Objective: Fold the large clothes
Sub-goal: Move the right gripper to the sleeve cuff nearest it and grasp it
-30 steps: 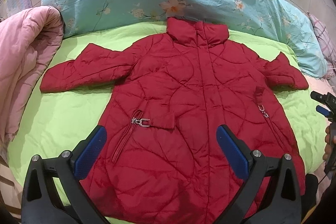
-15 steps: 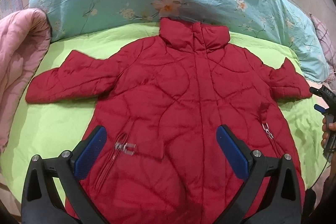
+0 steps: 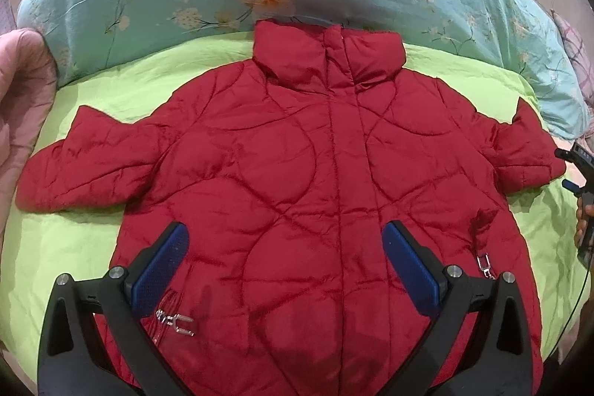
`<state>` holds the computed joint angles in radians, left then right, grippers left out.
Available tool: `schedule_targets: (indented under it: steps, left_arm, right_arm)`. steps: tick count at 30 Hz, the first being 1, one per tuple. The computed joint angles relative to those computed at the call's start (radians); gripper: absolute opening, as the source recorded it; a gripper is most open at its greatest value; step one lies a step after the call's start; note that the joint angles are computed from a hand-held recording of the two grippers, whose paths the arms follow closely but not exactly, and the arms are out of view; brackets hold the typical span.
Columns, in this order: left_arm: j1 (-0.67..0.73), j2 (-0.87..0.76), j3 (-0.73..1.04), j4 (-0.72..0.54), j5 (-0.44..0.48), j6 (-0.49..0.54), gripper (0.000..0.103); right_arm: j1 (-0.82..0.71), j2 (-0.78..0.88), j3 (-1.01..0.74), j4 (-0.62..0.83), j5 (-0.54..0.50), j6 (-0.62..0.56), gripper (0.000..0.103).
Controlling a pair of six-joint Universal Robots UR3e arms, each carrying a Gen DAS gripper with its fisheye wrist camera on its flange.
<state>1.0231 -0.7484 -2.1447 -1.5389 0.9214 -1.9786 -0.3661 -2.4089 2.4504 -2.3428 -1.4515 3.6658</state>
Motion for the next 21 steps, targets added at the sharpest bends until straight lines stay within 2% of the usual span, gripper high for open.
schedule_targets:
  steps: [6,9,14,17,21]
  left_arm:
    - [-0.128,-0.085,-0.040,0.203,0.049,-0.132,0.103]
    - [-0.163,-0.114,-0.050,0.257,0.061,-0.171,0.103]
    - [-0.222,-0.157,-0.077,0.358,0.091,-0.229,0.103]
    - [-0.258,-0.185,-0.095,0.431,0.114,-0.262,0.103]
    - [-0.280,-0.223,-0.088,0.459,0.122,-0.290,0.103]
  right_arm:
    - [-0.234,-0.087,0.057,0.066,0.116,-0.131,0.093]
    - [-0.323,-0.098,0.077,0.087,0.164,-0.179,0.091]
    - [-0.398,-0.085,0.101,0.044,0.211,-0.222,0.087]
    - [-0.429,-0.061,0.111,0.000,0.240,-0.226,0.081]
    - [-0.518,-0.104,0.128,0.036,0.306,-0.249,0.057]
